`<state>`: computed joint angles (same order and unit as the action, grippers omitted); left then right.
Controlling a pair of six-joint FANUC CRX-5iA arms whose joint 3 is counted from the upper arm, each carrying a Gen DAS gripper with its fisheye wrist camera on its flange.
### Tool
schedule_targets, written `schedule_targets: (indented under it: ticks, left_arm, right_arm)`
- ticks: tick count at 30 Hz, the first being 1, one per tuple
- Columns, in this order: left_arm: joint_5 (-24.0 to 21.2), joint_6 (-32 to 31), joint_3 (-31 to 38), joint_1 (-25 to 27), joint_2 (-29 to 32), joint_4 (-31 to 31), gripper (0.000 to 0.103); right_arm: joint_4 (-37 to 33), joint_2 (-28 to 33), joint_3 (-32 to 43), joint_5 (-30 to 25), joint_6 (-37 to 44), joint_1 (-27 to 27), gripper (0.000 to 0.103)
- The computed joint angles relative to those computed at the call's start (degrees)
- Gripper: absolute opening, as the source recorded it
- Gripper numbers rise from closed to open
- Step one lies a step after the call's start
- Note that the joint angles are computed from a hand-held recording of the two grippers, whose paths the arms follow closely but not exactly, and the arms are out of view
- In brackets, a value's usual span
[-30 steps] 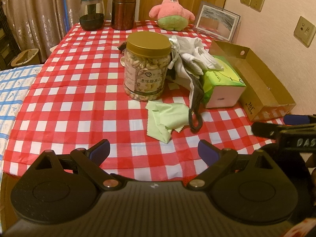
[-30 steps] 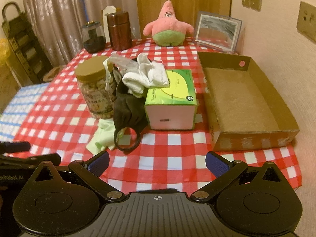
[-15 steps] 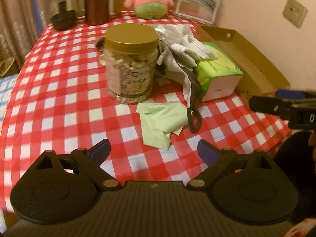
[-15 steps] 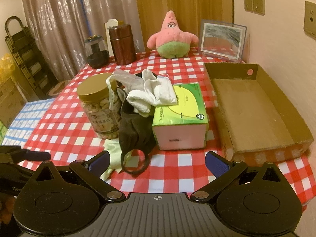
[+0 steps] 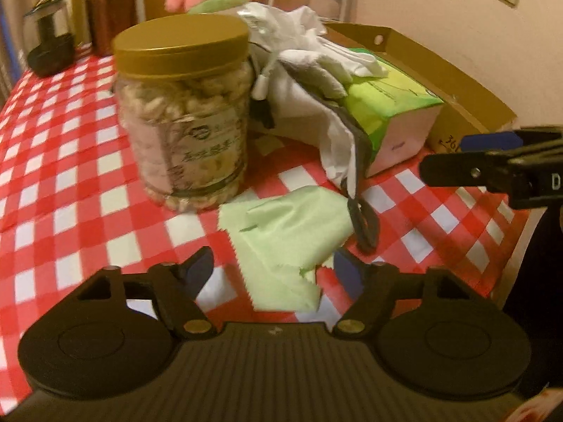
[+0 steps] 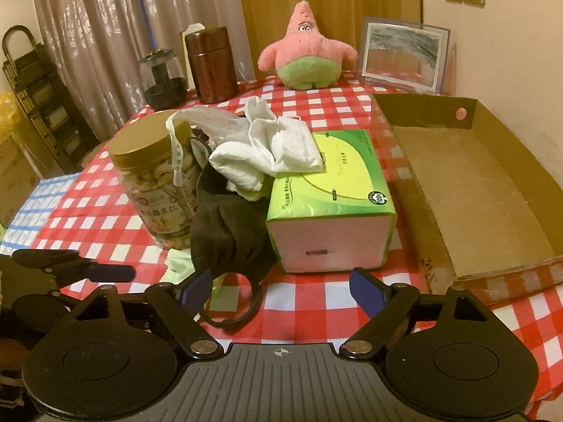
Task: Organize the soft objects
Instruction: 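Grasp the light green cloth with the left tool while the right tool grasps the black mask, then carry the green cloth with the left tool while the right tool carries the mask to the tray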
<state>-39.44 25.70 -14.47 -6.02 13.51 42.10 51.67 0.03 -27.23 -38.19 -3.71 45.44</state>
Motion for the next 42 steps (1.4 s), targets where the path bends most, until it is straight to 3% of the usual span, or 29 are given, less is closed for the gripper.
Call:
schedule_targets:
  ticks: [4, 6, 9, 10, 12, 15, 23, 29, 33, 37, 42]
  left_arm:
    - [1.2, -4.9, -0.7, -1.0, 1.1, 2.8, 0.064]
    - [0.5, -5.2, -0.3, -1.2, 1.9, 3.2, 0.052]
    - [1.8, -6.3, -0.7, -1.6, 2.2, 3.8, 0.043]
    - [1.8, -6.1, -0.6, -1.6, 2.4, 4.0, 0.039]
    - [1.0, -5.5, -0.2, -1.4, 2.7, 4.6, 0.011]
    - [1.3, -1.0, 0.5, -0.5, 2.5, 3.3, 0.003]
    - [3.4, 1.2, -2.3, 1.6, -0.9, 8.6, 0.003]
    - [3.4, 1.9, -3.1, 2.7, -1.5, 11.3, 0.003]
    - [3.5, 1.8, -3.6, 2.8, -1.8, 12.3, 0.003]
    - [3.5, 1.7, -4.1, 2.8, -2.1, 12.6, 0.003]
    - [3.3, 1.9, -4.9, 2.7, -3.1, 12.7, 0.003]
  right_arm:
    - [-0.1, 0.3, -0.5, 1.6, -0.1, -0.7, 0.085]
    - [-0.2, 0.6, -0.6, 2.5, 0.1, -1.0, 0.085]
    - [0.6, 0.6, -1.2, 4.4, -0.2, -1.4, 0.085]
    - [1.2, 0.6, -1.4, 5.2, -0.5, -1.5, 0.085]
    - [2.6, 0.7, -1.6, 6.2, -1.1, -1.8, 0.083]
    - [5.3, 1.2, -1.5, 7.7, -1.5, -2.2, 0.073]
    - [10.2, 5.1, 1.9, 8.4, 2.2, -2.5, 0.063]
    - [9.2, 10.0, 7.1, 3.9, 9.6, -1.9, 0.052]
    - [5.4, 13.1, 10.6, 1.3, 15.6, -1.5, 0.04]
    - [6.1, 14.7, 11.8, -1.6, 16.4, -0.8, 0.011]
    - [4.7, 12.5, 10.7, -2.1, 13.9, 0.0, 0.007]
